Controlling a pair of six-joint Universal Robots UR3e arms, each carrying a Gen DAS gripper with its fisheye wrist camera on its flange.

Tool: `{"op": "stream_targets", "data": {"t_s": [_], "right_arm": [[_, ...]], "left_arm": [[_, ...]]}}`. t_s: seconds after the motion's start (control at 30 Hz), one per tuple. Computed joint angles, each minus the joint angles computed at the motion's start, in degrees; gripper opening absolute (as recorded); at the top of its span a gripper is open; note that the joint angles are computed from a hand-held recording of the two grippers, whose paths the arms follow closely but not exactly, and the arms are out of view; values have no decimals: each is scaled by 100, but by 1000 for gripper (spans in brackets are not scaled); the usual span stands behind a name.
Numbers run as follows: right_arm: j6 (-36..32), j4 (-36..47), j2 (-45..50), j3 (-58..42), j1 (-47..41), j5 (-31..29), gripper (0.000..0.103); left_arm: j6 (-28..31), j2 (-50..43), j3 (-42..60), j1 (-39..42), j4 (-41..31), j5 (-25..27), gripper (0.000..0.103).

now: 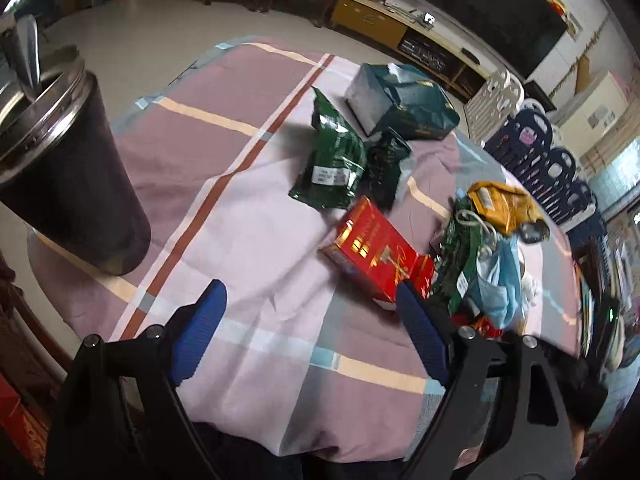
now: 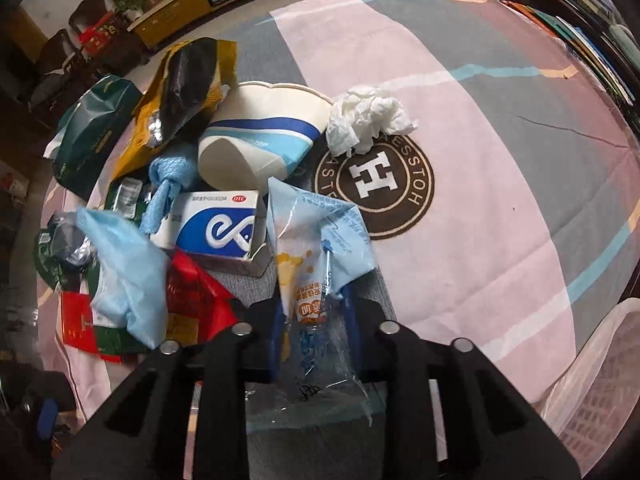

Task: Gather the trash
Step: 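Grasp the clear plastic bag with the right tool while the left tool reaches the red box, then lift the clear bag with the right tool while the left tool lifts the red box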

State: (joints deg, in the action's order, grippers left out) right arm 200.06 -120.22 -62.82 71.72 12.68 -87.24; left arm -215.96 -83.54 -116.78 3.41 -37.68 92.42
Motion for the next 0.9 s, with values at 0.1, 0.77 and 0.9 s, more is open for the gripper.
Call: {"op": "stream_targets", "data": {"t_s": [0.1,0.77,0.9], "right_arm": [[-223,-655,-810,1070,89,-421,23],[-989,-1616,-1311,2261,402,-1243,29],[-1060,-1687,-1183,2207,506,-1435,36]], "left_arm": [[-96,-210,181,318,-235,-276,83],[-602,-4399,5468,-792,-3053,469,92],[-524,-4632,5772,-1086,-3104,940,79]]}}
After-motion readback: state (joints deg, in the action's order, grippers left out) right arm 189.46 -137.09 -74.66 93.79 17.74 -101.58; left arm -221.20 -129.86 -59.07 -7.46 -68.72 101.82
